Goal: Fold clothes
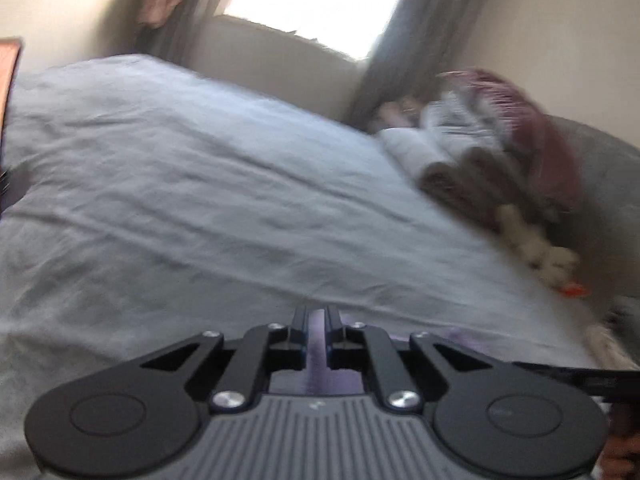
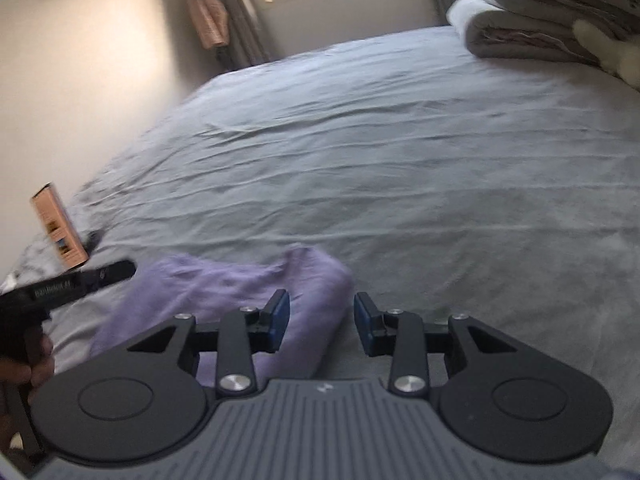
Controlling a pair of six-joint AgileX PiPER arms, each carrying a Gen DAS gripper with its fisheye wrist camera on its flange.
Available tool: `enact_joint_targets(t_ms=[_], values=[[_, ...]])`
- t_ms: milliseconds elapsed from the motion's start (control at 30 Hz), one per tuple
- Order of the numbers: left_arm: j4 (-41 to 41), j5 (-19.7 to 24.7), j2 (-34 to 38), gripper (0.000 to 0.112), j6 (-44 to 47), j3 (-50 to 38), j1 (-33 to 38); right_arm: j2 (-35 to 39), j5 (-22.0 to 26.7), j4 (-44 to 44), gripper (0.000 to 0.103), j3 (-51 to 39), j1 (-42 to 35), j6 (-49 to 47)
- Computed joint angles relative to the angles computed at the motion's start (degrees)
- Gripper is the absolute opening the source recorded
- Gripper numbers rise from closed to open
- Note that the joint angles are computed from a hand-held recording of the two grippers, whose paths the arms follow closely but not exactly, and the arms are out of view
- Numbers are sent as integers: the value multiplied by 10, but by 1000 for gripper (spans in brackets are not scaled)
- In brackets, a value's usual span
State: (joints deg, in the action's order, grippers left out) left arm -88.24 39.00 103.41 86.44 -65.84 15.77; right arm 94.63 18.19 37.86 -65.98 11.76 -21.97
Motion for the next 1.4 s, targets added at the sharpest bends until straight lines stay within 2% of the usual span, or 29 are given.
enact_joint_targets(t_ms=[67, 133, 167, 333, 400, 700, 733, 867, 900, 1100, 1200, 1300, 1400], values=[[13, 76, -13, 6, 46, 15, 22, -16, 8, 55, 37, 18, 3, -70], [35, 117, -22, 6, 81, 29, 31, -29, 15, 91, 37, 40, 14, -130], [46, 122, -24, 6, 96, 36, 31, -35, 18, 103, 37, 50, 19, -151], [95, 64, -16, 6, 106, 60, 20, -46, 6, 89, 37, 85, 46, -203], [99, 71, -11, 5, 111, 62, 30, -51, -1, 92, 37, 98, 48, -231], [195, 107, -25, 7, 44, 16, 52, -76, 70, 171, 37, 130, -12, -349], [193, 109, -27, 9, 39, 12, 52, -76, 79, 181, 37, 128, -18, -351], [186, 79, -32, 37, 22, 4, 34, -60, 96, 209, 37, 107, -32, -325], [194, 66, -30, 41, 7, -2, 25, -54, 99, 218, 38, 101, -34, -317], [290, 19, -11, 48, -150, -61, -12, -15, 120, 235, 42, 56, -46, -239], [370, -6, -3, 52, -254, -82, -30, -3, 113, 191, 44, 36, -41, -174], [441, -10, 7, 57, -341, -104, -45, 6, 116, 147, 48, 19, -41, -118], [468, -11, 10, 62, -373, -114, -54, 12, 128, 145, 55, 9, -46, -97]])
